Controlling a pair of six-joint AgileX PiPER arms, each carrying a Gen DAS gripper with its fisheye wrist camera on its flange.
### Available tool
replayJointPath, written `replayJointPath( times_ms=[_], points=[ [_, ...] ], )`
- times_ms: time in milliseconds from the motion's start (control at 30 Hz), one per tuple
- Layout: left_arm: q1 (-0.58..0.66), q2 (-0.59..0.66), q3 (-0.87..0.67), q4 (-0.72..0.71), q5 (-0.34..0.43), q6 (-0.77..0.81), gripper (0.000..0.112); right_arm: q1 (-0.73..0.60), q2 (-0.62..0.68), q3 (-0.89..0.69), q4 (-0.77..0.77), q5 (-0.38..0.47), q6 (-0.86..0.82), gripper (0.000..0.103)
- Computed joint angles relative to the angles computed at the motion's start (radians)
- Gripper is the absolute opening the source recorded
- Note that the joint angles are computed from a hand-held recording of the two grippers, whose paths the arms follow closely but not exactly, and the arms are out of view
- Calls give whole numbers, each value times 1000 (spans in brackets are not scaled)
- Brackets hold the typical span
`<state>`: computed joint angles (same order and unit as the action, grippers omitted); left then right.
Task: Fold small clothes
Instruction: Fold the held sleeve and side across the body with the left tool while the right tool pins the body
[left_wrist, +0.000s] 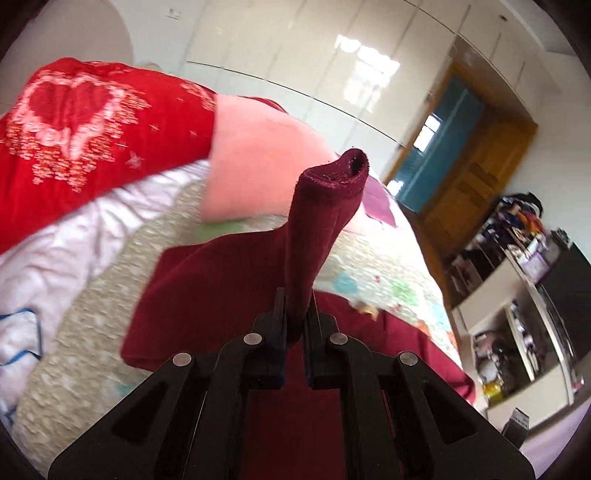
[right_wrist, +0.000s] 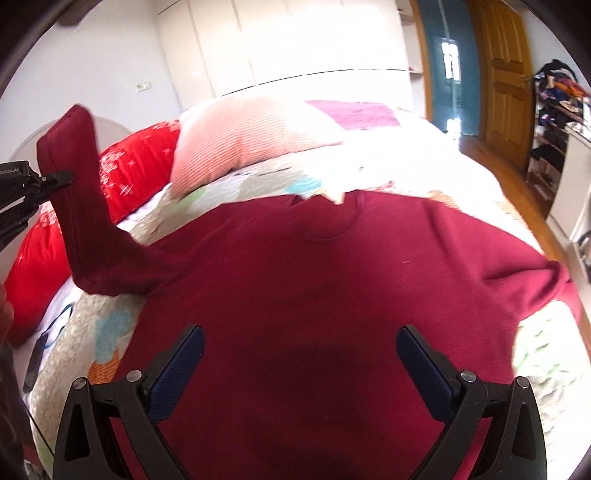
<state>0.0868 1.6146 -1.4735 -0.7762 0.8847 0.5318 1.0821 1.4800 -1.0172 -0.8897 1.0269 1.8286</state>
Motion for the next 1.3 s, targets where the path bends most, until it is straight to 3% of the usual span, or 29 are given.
replayJointPath(
  times_ms=[233,367,467,600,667,700,733,833,933,1000,1033,1067,1133,1200,1300],
  points=[
    [-389,59,128,78,-174,-103,5,-58,-211,188,18,104,58,103],
    [-475,198,102,98,-166,-138,5,-181,-318,267,89,62,4,103],
    [-481,214,87,139,-120,-167,8,-218,-334,273,89,24,-15,103],
    [-423,77,141,174,-78,-108,26,-300,-272,215,82,-72,-89,103],
    [-403,-27,207,276,-157,-104,43,-335,-231,182,83,-122,-143,103],
    [-395,-70,236,343,-207,-123,57,-358,-214,171,86,-158,-173,103],
    [-389,-103,262,412,-257,-152,63,-390,-189,147,105,-199,-218,103],
    [-323,-161,324,572,-399,-221,63,-475,-118,120,164,-312,-301,103],
    [-237,-98,284,573,-391,-234,63,-535,-10,83,240,-367,-401,103],
    [-172,-55,275,497,-373,-169,63,-505,53,55,184,-311,-395,96],
    [-156,-39,276,489,-368,-160,63,-469,76,40,121,-254,-370,81],
    [-153,-25,281,509,-372,-175,63,-449,75,46,74,-237,-369,56],
    [-201,3,295,612,-407,-279,63,-466,16,71,90,-304,-411,5],
    [-227,16,305,688,-409,-352,62,-456,-40,88,59,-292,-402,4],
    [-247,34,330,691,-419,-368,63,-394,-87,80,-37,-179,-364,4]
  ],
)
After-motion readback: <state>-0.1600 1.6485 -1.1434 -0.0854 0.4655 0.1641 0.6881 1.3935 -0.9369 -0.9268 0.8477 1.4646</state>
